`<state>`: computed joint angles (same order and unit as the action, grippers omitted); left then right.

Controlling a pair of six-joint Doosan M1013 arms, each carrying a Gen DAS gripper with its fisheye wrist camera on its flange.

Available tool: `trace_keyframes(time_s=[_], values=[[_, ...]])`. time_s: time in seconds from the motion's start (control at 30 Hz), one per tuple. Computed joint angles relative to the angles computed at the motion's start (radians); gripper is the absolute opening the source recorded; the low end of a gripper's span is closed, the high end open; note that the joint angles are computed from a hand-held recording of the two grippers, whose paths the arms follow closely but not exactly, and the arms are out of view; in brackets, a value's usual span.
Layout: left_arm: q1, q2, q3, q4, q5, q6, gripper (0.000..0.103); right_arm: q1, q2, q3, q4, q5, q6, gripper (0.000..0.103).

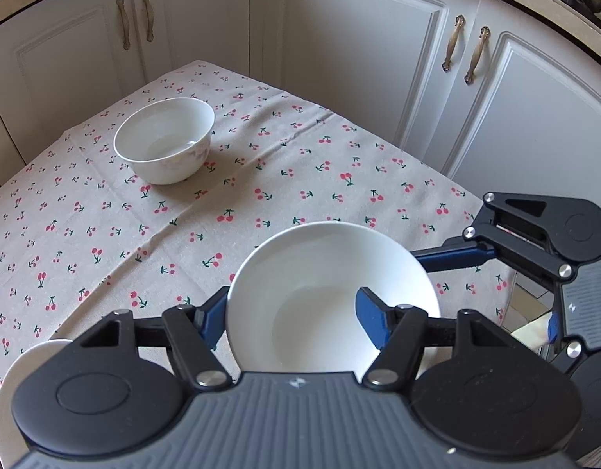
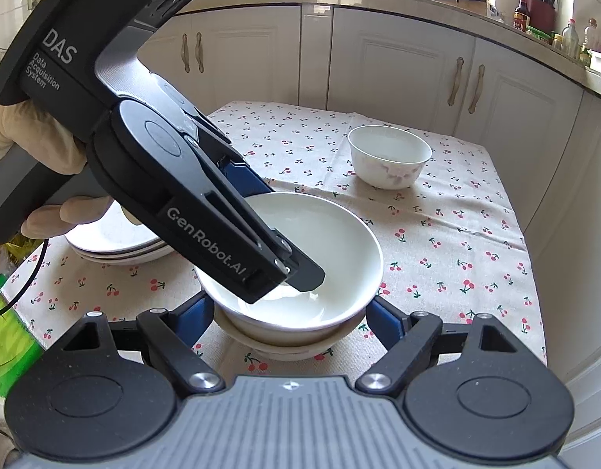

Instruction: Organize plates and bowls

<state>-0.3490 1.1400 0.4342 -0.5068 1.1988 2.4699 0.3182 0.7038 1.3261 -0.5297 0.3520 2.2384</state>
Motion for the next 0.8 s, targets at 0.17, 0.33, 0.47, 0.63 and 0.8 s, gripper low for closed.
trace_keyframes(time_s=[0.17, 0.33, 0.47, 0.63, 0.8], values=[[0.001, -0.007, 0.017, -0.004, -0.011, 0.01, 0.067, -0.001, 0.0, 0.0, 0.01, -0.001, -0.009, 0.088], [0.005, -0.01, 0.024, -0.021, -0.012, 0.025, 0.069, -0.001, 0.001, -0.001, 0.015, -0.007, -0.006, 0.096], [0.011, -0.013, 0.029, -0.035, -0.015, 0.031, 0.069, 0.004, -0.005, 0.008, -0.02, -0.026, 0.014, 0.101], [0.022, -0.02, 0.041, -0.054, -0.026, 0.031, 0.069, 0.01, -0.014, 0.017, -0.101, -0.036, 0.072, 0.102], [0.029, -0.028, 0.054, -0.06, -0.035, 0.035, 0.07, 0.009, -0.034, 0.051, -0.116, -0.12, 0.065, 0.103]])
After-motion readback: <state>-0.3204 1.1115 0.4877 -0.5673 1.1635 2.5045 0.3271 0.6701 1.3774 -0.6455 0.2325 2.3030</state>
